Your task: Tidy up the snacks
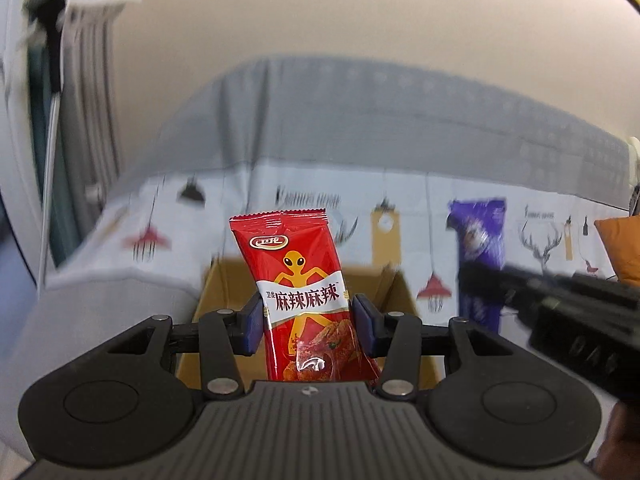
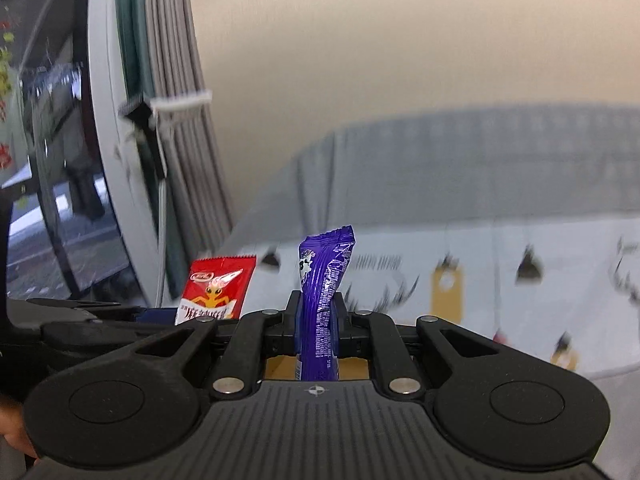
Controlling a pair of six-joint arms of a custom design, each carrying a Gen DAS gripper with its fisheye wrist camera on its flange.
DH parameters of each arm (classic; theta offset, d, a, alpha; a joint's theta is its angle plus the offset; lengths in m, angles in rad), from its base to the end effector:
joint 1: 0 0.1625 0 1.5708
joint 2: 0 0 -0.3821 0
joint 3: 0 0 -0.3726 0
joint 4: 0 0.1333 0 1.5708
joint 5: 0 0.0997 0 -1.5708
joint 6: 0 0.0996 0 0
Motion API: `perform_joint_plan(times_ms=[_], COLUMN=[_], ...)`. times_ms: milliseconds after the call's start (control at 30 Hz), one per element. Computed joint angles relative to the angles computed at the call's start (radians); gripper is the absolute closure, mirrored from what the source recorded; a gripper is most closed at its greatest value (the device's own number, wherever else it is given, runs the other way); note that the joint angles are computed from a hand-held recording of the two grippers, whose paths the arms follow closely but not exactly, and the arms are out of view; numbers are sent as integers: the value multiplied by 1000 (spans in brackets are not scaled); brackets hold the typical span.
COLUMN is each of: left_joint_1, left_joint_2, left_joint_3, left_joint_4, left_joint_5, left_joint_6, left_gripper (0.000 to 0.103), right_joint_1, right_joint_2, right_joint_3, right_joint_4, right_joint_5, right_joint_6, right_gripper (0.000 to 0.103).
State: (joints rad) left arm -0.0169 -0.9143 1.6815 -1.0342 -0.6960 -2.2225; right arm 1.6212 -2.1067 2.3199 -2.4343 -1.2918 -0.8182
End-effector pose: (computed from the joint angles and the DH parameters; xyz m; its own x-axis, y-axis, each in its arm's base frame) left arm -0.4696 -0.2018 0.0935 -0.6652 -0.3777 -0.6441 0.4370 0.5024 -0.7460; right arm 0.1760 -0.2979 0.3963 -0.6213 -0.7271 0.2921 -0.7221 0.3864 -0.5738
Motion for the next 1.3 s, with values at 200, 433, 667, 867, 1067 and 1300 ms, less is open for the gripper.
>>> perform_joint_plan(times_ms=[200,433,667,867,1067,1300], left_joint_1=[23,-27,-104,-113,-160,-182], left_joint_2=[-125,-197,-133,80,263,363], left_joint_3=[254,353,131,-220,-501,-695], left_joint_4=[-314,-357,-74,105,271,340], left_joint_5=[-125,-190,-160,-270,-296,-347], left_joint_6=[93,31,-30,16,-35,-14], left_gripper=[52,46,0,0,0,0], right_joint_1=[46,101,197,215,253,423], right_joint_2=[52,103,69,-114,-243,-257], right_joint_3=[76,139,79,-9,-136,-243], right_joint_4=[22,-50,17,270,504,643], right_joint_5=[-162,-266,-438,-431,-447,-645], right_joint_6=[0,20,123,154,287,462], right_gripper=[89,88,65,32,21,16])
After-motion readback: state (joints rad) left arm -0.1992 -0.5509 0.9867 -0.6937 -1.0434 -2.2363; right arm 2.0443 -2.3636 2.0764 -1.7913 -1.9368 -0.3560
